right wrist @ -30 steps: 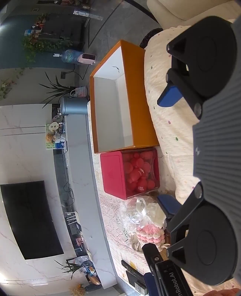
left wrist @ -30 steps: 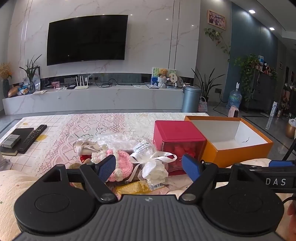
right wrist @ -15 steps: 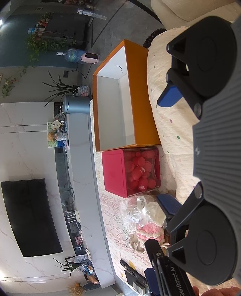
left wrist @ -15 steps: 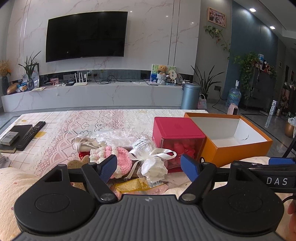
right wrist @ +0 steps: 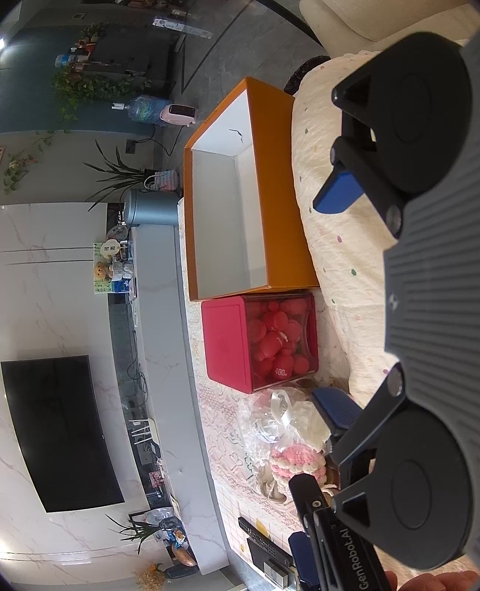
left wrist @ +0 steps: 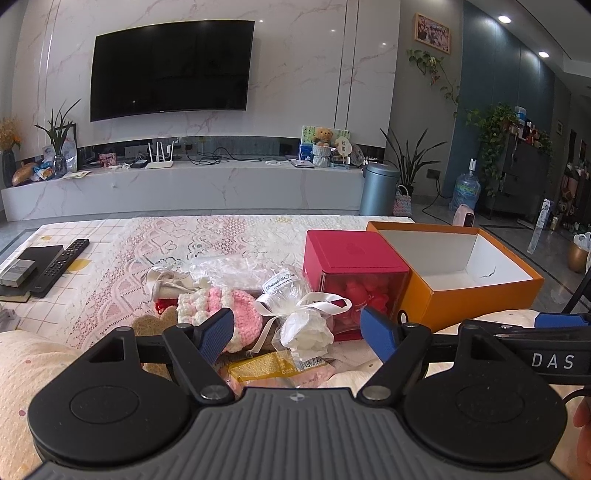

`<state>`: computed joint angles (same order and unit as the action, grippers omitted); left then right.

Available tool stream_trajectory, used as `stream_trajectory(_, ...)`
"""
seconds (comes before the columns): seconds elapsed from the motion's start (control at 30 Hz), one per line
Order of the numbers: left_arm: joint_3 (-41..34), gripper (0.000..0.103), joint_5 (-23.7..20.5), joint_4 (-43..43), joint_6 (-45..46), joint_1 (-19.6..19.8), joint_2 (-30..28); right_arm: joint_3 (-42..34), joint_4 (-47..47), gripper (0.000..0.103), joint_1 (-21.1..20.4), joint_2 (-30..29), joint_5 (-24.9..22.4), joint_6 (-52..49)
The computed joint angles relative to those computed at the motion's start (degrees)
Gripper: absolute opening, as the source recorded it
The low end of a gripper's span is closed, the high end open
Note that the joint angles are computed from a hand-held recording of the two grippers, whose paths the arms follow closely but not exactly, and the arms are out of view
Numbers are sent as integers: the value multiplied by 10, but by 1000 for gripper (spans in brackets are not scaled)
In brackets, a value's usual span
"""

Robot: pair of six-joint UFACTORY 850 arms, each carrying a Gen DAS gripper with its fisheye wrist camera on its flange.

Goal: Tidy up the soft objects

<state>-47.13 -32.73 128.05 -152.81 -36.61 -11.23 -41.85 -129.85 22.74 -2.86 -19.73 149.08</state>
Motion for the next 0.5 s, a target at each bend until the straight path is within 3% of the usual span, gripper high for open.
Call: stream_trajectory(0.5, 0, 92, 8, -2, -2, 2, 0, 0, -2, 99, 1, -4, 0, 3)
